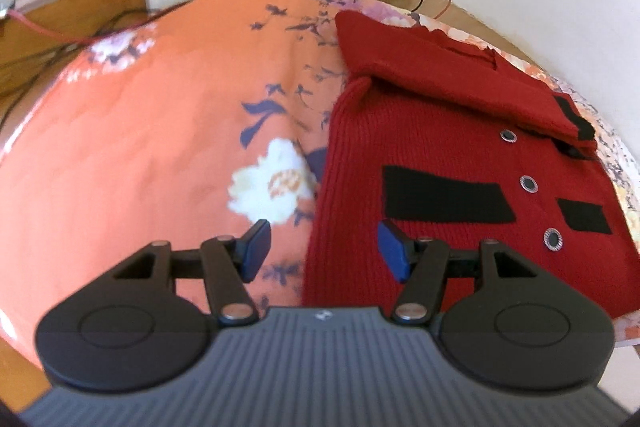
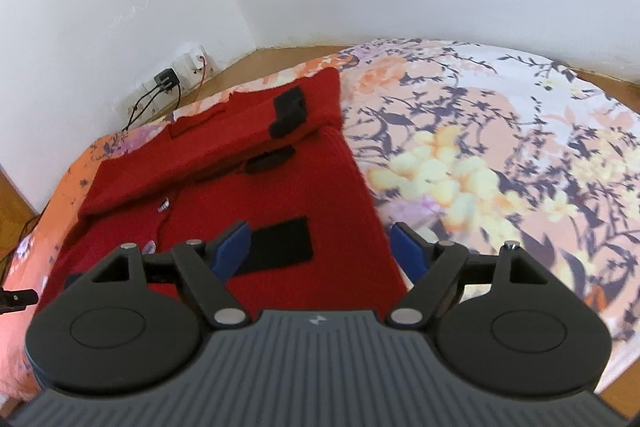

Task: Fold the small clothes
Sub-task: 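Move both grippers to the cardigan hem and close them on it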

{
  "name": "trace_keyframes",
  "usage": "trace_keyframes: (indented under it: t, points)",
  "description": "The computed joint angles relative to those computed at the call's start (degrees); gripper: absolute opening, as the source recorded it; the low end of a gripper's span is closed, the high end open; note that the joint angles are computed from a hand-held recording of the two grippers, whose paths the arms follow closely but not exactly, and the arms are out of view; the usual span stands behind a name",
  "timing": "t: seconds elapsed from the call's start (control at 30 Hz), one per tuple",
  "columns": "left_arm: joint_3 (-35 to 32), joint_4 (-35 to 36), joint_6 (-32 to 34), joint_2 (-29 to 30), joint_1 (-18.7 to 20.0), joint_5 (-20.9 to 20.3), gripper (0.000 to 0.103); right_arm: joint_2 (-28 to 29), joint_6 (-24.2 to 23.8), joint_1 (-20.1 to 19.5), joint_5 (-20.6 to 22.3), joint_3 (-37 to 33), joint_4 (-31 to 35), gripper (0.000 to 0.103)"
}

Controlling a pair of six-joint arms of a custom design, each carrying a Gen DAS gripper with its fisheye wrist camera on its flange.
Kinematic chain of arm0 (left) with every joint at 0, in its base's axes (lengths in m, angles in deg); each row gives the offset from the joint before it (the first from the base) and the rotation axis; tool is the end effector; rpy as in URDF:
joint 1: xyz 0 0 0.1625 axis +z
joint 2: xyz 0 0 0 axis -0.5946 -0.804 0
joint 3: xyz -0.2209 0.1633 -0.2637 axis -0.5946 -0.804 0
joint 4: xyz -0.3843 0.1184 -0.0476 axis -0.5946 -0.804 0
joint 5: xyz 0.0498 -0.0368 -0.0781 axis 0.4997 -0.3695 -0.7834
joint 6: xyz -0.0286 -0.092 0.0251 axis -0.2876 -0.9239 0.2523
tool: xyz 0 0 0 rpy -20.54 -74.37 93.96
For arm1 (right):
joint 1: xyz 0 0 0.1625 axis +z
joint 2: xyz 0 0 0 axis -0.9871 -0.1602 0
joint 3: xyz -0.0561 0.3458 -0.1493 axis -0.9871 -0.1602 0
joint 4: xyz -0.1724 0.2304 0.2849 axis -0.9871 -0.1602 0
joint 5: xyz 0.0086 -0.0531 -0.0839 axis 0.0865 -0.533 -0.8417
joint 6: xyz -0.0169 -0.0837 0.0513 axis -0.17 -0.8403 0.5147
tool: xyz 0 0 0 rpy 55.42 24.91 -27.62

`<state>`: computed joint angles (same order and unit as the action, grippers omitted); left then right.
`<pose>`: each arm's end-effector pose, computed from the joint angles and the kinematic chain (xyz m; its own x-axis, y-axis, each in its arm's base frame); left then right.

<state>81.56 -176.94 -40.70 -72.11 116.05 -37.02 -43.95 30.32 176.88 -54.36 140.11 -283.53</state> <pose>0.0276 -0.8531 0.2289 -0.8199 0.1136 -0.5611 0.4304 0.7685 -0.4735 0.1504 -0.7145 0.0700 -0.8329 0.3714 0.4102 -0.1942 0.4979 -0.8452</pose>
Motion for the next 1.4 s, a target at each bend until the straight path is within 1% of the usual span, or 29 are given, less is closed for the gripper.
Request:
trace_keyframes:
  t: [0.2,0.3,0.37,0.47,0.57,0.67,0.73,0.83,0.93,1.03,1.13,1.17,1.27,1.33,1.4]
  points:
    - [4.0,0.5,-2.5,-2.2,0.5,-2.3,0.061,-2.0,-0.2,-0.5,-0.8,5.6,-3.7,0.083]
    - [5.3,1.0,-3.8,-3.0,0.8,-4.2,0.061,-2.3,-1.0,-0.6,-1.6,6.8,-5.0,0.083]
    - [6.0,0.4,-3.9,-3.3,0.7,-4.6,0.061,-2.7,-1.4,-0.8,-1.6,7.8,-5.9,0.083]
    - [6.4,0.5,-4.2,-3.6,0.9,-6.2,0.061,-3.4,-0.9,-1.2,-1.5,9.2,-6.3,0.083]
    - [6.1,1.6,-5.0,-3.9,1.4,-8.9,0.061,-5.0,1.6,-2.0,0.6,11.6,-5.3,0.083]
    - [4.7,4.2,-5.8,-3.4,2.0,-11.5,0.061,-6.2,4.0,-2.7,3.2,13.2,-4.1,0.083]
    - [4.9,3.9,-5.4,-3.2,2.0,-11.6,0.061,-6.5,4.4,-2.9,4.4,13.6,-3.0,0.083]
    - [5.3,3.1,-4.3,-3.2,2.0,-11.9,0.061,-6.1,3.5,-2.9,4.7,13.1,-1.7,0.083]
    - [4.9,1.7,-6.1,-2.6,2.4,-12.8,0.059,-6.0,3.2,-3.0,5.5,13.0,-0.9,0.083]
    - [3.4,2.3,-8.4,-1.9,2.5,-13.1,0.059,-6.1,4.5,-3.5,7.2,13.0,-0.7,0.083]
    - [3.5,3.3,-6.6,-2.1,2.3,-13.0,0.059,-6.3,6.2,-3.9,8.6,12.8,0.2,0.083]
    - [3.5,3.9,-6.6,-2.3,2.3,-13.7,0.059,-6.2,6.4,-4.0,8.9,12.6,0.2,0.083]
    - [2.4,6.0,-9.1,-2.3,3.0,-17.5,0.059,-5.9,5.8,-3.9,9.4,12.2,0.4,0.083]
    - [1.2,6.6,-9.9,-1.5,3.1,-17.2,0.059,-6.1,5.3,-4.1,10.9,12.8,0.0,0.083]
    - [0.4,6.9,-9.6,-0.8,3.0,-15.8,0.051,-6.3,5.5,-4.3,12.3,13.4,-0.8,0.083]
